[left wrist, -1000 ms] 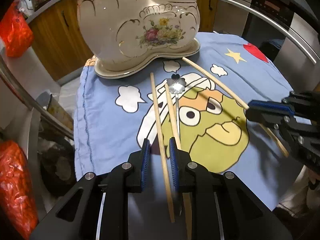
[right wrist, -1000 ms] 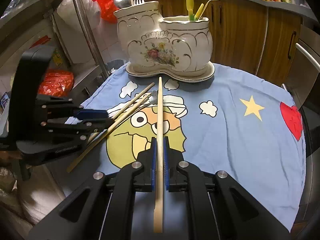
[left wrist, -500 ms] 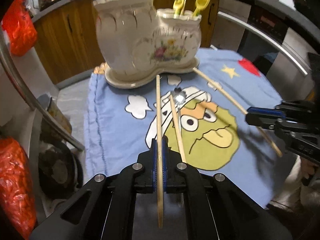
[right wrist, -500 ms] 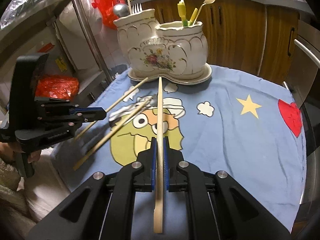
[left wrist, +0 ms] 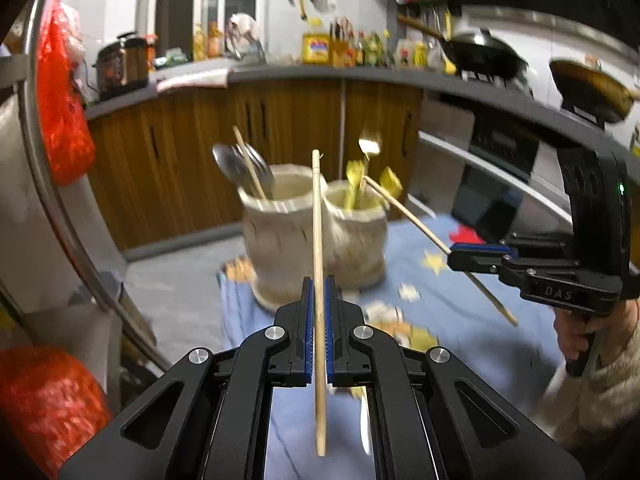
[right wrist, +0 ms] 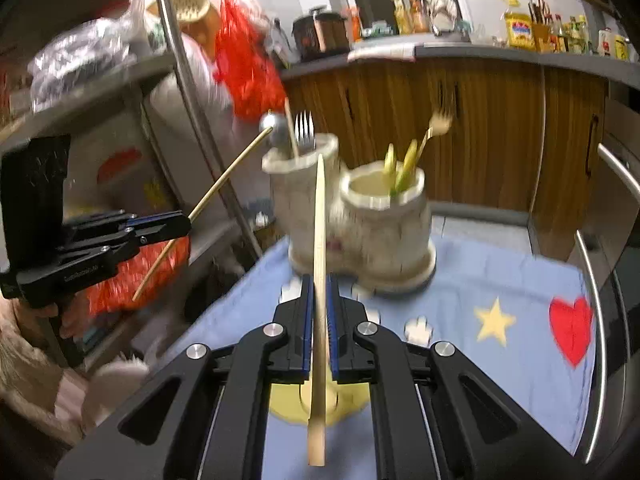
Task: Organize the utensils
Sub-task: 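Lift the chopsticks with both tools and carry them over the pots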
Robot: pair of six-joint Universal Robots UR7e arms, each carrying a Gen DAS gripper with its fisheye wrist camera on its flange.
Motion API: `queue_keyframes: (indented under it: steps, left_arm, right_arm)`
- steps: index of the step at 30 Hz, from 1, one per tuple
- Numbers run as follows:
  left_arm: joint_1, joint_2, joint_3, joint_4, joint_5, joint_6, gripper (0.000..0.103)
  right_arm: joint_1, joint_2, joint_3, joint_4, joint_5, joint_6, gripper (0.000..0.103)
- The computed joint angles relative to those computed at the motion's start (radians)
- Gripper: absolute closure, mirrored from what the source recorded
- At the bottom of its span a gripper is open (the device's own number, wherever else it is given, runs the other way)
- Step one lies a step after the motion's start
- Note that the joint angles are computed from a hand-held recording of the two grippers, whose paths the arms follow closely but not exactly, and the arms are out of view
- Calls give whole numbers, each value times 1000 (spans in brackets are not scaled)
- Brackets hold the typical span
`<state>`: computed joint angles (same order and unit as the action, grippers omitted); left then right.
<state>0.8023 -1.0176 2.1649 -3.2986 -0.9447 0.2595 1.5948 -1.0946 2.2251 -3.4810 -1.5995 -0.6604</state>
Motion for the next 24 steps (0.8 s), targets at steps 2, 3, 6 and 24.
queue_keyframes:
  steps: [2,3,6,24]
  left_arm:
    - [11,13,-43,-17,-17,13,98]
    - [18,19,-66,-18,-34,20,98]
    - [42,46,-130,-28,-84,38,98]
    - [167,252,-440,-90,-278,30,98]
  right_arm:
    - [6,2,-26,-5,20,13,97]
    - [11,5,-46,-10,35,21,97]
    - [15,16,-88,-27,70,37,97]
    - [-33,199,-382,-74,218,159,97]
